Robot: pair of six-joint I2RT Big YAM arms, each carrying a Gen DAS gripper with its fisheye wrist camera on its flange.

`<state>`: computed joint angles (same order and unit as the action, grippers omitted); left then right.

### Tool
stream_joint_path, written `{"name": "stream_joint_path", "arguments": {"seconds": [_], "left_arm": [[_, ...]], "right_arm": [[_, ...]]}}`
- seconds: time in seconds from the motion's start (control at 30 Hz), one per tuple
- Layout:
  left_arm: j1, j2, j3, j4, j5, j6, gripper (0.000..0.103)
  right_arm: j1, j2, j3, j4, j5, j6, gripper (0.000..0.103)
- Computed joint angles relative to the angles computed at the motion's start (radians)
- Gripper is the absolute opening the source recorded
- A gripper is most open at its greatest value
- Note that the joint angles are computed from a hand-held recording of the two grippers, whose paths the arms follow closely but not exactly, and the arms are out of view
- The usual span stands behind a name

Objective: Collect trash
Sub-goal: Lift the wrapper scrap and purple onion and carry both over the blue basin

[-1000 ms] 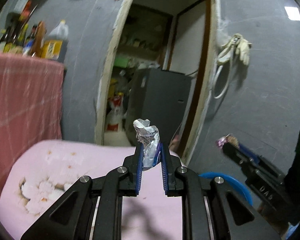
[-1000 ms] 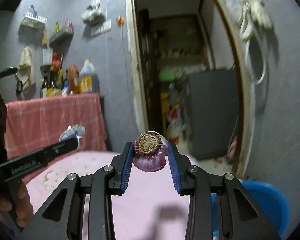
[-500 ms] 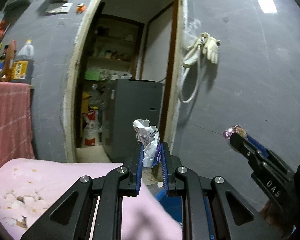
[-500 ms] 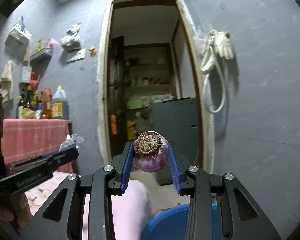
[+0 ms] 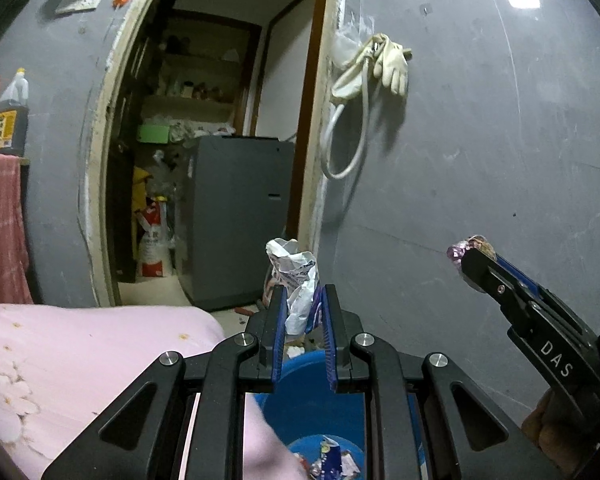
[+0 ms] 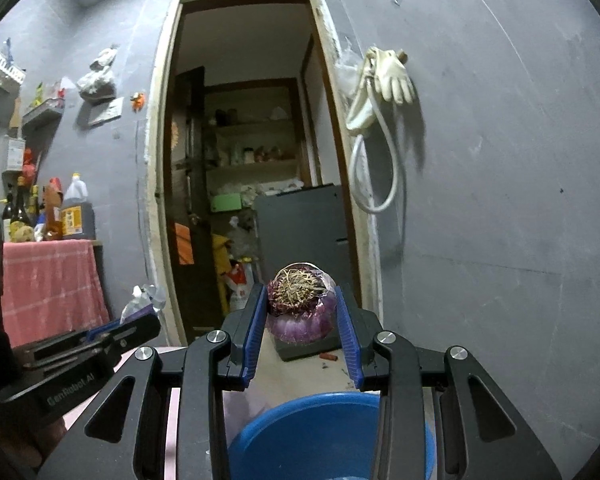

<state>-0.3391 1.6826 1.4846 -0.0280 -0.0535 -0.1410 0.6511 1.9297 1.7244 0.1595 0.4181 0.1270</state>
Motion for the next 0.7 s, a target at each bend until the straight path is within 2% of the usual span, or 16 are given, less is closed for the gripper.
{"name": "stream_joint_path", "arguments": {"seconds": [0.1,0.3,0.5,0.7], "left_arm": [[-0.007,0.023,0.024,-0.027,0.007,-0.016,0.014],[-0.007,0.068,0.084,-0.118,0.04,-0.042,0.014],[-0.003,0.091,0.109,-0.161,0.058,-0.06,0.014],[0.007,0.11,0.138,-0.213,0.082,-0.081,0.014]], "right_arm": [[-0.007,0.002,0.002,-0.026,-0.002,0.022,0.032],[-0.024,0.019,0.032,-0.132,-0.013,0.094,0.032],[-0.039,0.043,0.081,-0.256,-0.052,0.153,0.032],[-0.043,0.064,0.114,-0.319,-0.065,0.18,0.032]]}}
